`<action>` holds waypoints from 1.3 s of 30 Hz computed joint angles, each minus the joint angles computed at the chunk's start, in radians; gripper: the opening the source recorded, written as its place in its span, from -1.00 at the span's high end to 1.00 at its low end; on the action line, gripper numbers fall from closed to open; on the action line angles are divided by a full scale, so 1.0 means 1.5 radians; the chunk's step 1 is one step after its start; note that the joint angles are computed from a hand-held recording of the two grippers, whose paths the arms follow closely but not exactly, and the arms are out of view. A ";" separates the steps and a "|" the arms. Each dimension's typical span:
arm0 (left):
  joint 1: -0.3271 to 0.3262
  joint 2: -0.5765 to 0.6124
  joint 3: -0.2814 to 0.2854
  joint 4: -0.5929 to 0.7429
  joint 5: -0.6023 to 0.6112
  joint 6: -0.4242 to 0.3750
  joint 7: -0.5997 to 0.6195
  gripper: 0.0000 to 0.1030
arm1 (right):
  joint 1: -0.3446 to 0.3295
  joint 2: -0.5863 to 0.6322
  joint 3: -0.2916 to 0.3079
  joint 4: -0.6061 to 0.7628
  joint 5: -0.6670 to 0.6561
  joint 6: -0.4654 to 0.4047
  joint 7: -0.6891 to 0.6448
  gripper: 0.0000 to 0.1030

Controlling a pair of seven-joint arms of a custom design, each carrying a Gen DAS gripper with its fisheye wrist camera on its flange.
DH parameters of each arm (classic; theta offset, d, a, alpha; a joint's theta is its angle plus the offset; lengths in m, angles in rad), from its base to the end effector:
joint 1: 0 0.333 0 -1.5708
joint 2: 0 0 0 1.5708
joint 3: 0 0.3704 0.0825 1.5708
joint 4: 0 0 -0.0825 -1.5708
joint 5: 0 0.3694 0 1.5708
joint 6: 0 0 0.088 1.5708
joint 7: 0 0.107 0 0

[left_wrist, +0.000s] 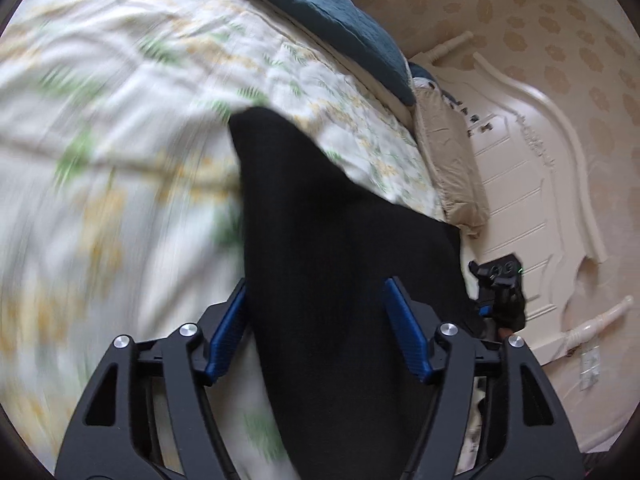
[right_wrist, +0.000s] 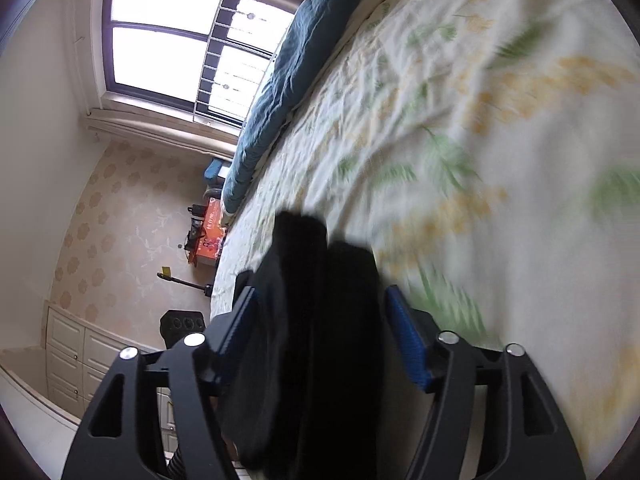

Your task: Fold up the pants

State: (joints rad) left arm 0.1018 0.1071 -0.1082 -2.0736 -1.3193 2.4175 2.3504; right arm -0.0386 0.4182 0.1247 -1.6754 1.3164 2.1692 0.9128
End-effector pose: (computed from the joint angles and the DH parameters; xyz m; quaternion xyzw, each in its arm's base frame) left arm 0.5843 -0.0066 0.4686 0.6765 -0.5662 0.4612 0.0952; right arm 0.6927 0.0840 0.4539 -0.5778 0.6130 0.2352 0.4848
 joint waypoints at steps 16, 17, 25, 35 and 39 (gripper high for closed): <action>-0.040 -0.105 0.020 -0.144 -0.166 -0.032 0.050 -0.44 | 0.053 -0.120 -0.042 -0.174 0.071 0.019 -0.049 -0.58; -0.043 -0.104 0.019 -0.143 -0.171 -0.027 0.050 -0.45 | 0.055 -0.118 -0.042 -0.171 0.067 0.021 -0.043 -0.59; -0.050 -0.106 0.019 -0.148 -0.182 -0.019 0.062 -0.34 | 0.077 -0.113 -0.035 -0.157 -0.006 0.049 -0.013 -0.50; -0.050 -0.105 0.018 -0.146 -0.093 -0.004 -0.017 0.26 | 0.068 -0.110 -0.031 -0.164 -0.008 0.044 -0.007 0.14; -0.057 -0.113 0.015 -0.148 -0.080 0.017 -0.027 0.28 | 0.066 -0.113 -0.034 -0.168 -0.004 0.038 -0.013 0.18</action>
